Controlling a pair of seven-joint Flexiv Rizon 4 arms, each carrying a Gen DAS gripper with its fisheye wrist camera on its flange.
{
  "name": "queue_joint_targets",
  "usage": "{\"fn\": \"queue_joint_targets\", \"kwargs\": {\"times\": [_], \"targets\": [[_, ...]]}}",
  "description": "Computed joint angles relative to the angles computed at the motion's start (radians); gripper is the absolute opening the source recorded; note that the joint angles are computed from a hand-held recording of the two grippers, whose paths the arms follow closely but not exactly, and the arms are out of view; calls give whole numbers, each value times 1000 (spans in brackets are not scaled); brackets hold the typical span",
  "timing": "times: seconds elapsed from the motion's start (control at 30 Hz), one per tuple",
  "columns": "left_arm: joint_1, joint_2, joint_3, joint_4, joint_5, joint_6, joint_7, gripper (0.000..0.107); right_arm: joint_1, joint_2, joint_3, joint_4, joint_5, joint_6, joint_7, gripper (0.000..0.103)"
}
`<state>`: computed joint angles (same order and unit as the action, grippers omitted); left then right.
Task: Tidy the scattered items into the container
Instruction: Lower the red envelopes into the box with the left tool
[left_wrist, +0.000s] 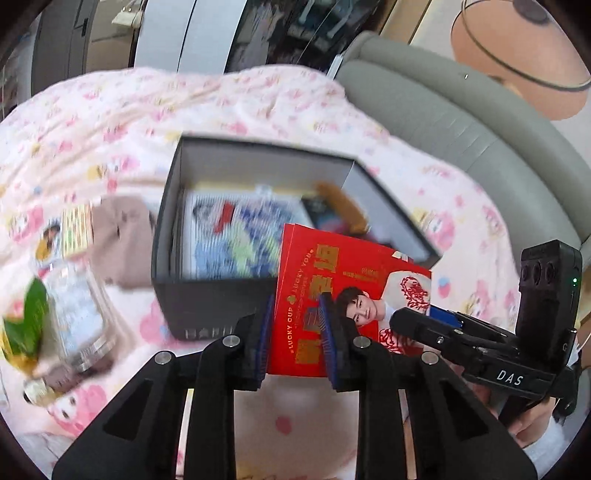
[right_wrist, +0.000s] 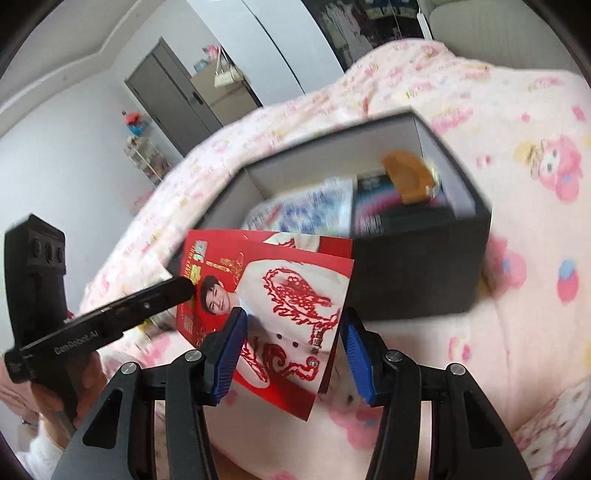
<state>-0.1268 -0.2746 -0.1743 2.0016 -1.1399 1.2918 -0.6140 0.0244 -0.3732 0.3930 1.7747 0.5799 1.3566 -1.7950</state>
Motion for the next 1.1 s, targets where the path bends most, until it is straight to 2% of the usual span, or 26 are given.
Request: {"fn": "queue_joint_targets", "kwargs": {"times": [0.13,0.23,0.37,0.43,0.5,0.57,0.63,0.67,0.7,0.8,0.9,0.97,1.03,1.1], "targets": [[20,-56,14,-112,104,-49,-90,24,27,-9,-40,-67,-72,-13,39,48],[34,-117,41,-202,244,-100,-245,24,47,-49,-75,-145,-134,-77,96,48],[37,-213,96,-344,456,-207,-475,24,113,-133,-155,-241,-295,-165,199,48],[13,-238,156,-404,596,-281,-602,24,120,-177,-159,-294,-342,-232,230,48],[3,-269,192,-483,713,-390,-682,27,112,-194,-146,-315,-356,-293,235,48],[3,-298,209,-564,804,-523,-741,35,105,-220,-135,-354,-365,-390,233,50],[25,-320,193,-623,839,-641,-764,40,92,-245,-118,-395,-346,-477,217,50],[40,-326,178,-637,842,-667,-765,41,90,-252,-115,-405,-338,-497,203,50],[53,-329,167,-645,844,-679,-770,42,93,-254,-118,-406,-340,-504,187,49],[84,-322,136,-625,821,-622,-780,43,86,-249,-120,-414,-312,-508,164,49],[115,-325,85,-606,752,-554,-728,42,142,-224,-201,-350,-375,-340,226,49],[118,-346,56,-616,723,-516,-683,39,162,-220,-226,-321,-441,-266,236,49],[105,-403,51,-693,731,-554,-673,28,171,-224,-239,-317,-494,-262,260,49],[86,-451,61,-768,757,-606,-685,27,184,-223,-263,-298,-544,-240,306,49]]}}
